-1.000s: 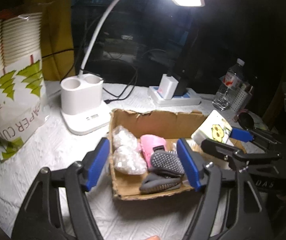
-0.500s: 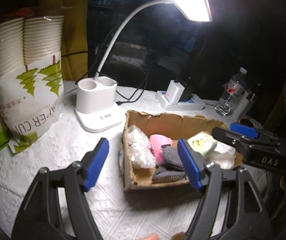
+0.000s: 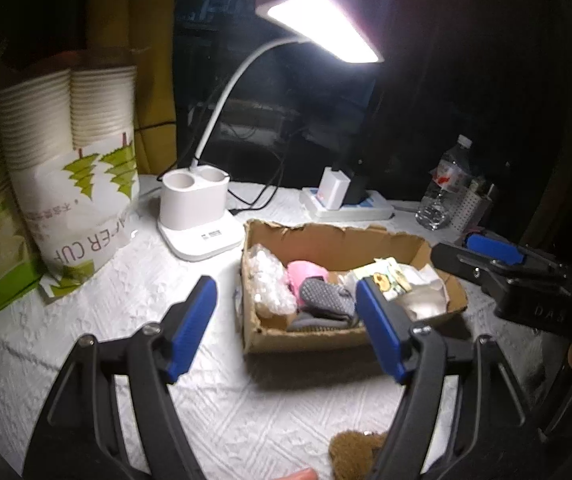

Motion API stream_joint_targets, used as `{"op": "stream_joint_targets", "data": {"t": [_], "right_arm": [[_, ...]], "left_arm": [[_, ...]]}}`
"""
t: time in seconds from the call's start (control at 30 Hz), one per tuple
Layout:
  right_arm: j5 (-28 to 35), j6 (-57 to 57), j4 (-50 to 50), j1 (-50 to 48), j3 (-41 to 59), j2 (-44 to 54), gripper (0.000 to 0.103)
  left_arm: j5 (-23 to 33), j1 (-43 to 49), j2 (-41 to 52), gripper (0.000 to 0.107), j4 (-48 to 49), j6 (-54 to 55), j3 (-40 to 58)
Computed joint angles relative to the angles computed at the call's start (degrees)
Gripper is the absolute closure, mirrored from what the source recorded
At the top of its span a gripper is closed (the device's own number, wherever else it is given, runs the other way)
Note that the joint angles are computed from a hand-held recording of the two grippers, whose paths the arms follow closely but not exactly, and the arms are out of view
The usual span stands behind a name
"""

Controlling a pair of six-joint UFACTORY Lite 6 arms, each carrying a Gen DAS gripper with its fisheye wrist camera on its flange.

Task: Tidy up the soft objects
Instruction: 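Move both open grippers back toward the brown fuzzy pad and white towel, then grasp the brown fuzzy pad with the left gripper while the right gripper grasps the white towel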

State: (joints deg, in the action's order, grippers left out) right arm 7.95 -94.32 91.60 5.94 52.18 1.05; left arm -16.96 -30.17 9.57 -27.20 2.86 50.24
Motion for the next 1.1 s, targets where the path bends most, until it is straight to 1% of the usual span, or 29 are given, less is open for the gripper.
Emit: {"op": "stream_joint_targets", "data": {"t": [0.3, 0.4, 0.57, 0.77, 0.87, 1.03, 1.1], "right_arm": [[-0.37, -1.59, 2.35, 0.89, -9.30, -10.71, 0.020], [-0.32, -1.79, 2.64, 1.03, -12.00, -13.50, 0.020], [0.05, -5.40, 6.17, 1.06, -16.45, -17.27, 0.020], [0.71, -11.38, 11.65, 0.67, -22.22, -20.91, 0.020], [0.89, -14.88, 14.79, 0.56, -25.14, -22.74, 0.020], [1.60, -19.73, 19.64, 0.13, -29.54, -24.99, 0.020], [1.82, -23.94, 23.54, 0.08, -31.31, -25.61, 0.020]], "left_arm": [[-2.04, -4.14, -8.78, 0.033, -11.95, 10.31, -8.28], [-2.67, -5.53, -10.85, 0.033, -15.40, 12.88, -10.55], [-4.20, -8.09, -13.40, 0.033, -20.66, 16.36, -14.19], [-6.48, -10.95, -14.29, 0.033, -23.29, 16.84, -17.56], [-7.05, -11.99, -15.11, 0.033, -22.21, 14.42, -19.76], [-8.71, -14.20, -15.82, 0.033, -23.98, 14.40, -22.60], [-9.01, -14.89, -15.59, 0.033, -24.29, 14.11, -23.36]]}}
